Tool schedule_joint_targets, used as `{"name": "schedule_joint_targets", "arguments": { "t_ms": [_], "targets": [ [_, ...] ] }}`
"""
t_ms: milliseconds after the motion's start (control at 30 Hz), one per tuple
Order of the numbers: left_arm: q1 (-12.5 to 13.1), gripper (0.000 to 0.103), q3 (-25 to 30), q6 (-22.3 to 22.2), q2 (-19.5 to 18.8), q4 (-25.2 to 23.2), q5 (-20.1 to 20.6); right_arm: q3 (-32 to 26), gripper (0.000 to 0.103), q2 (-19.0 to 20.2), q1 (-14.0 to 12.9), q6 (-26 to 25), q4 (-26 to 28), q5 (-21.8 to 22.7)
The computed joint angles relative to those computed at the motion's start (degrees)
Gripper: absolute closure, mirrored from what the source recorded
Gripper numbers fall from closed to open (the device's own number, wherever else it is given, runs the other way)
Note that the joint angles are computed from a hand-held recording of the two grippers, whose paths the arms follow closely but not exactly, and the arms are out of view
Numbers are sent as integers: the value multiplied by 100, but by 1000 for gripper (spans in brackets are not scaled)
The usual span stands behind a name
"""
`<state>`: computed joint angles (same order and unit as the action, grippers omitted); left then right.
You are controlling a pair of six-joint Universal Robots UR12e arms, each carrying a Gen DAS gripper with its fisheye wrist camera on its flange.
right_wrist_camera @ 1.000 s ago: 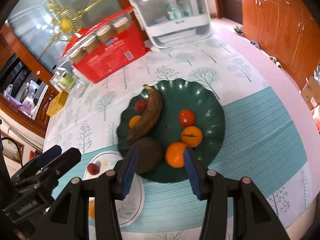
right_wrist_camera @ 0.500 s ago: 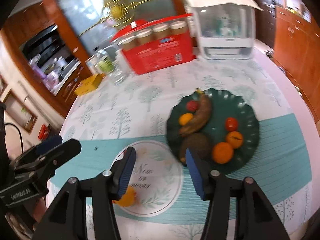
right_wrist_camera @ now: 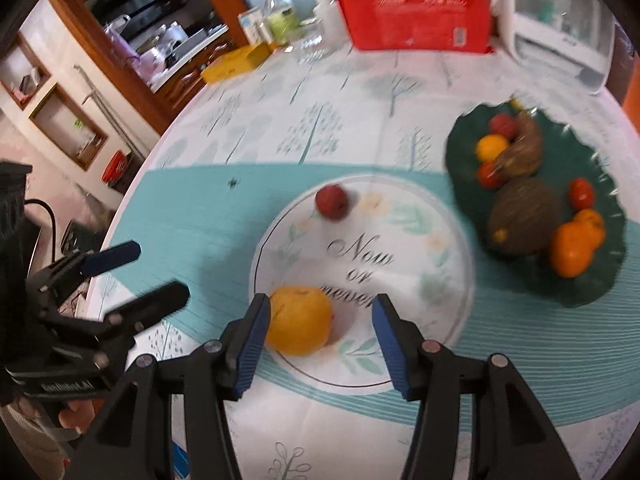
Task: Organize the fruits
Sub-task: 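Withdraw both grippers toward the large yellow orange and red tomato, then grasp the red tomato with the left gripper while the right grasps the yellow orange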
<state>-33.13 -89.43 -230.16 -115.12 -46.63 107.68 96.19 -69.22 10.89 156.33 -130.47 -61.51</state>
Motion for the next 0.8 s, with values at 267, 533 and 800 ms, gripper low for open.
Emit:
{"name": "schedule_joint_targets", "arguments": {
  "t_ms": [267,533,800],
  "targets": [
    [-39,12,-103,-41,-101,-9,-120,-82,50,170,119,-175,300,25],
    [-52,12,-7,118,-240,41,-212,-180,50,310,72,-31,535,356],
    [-33,21,163,288,-433,179,-383,-37,53,217,25,107,32,-5]
  ]
}}
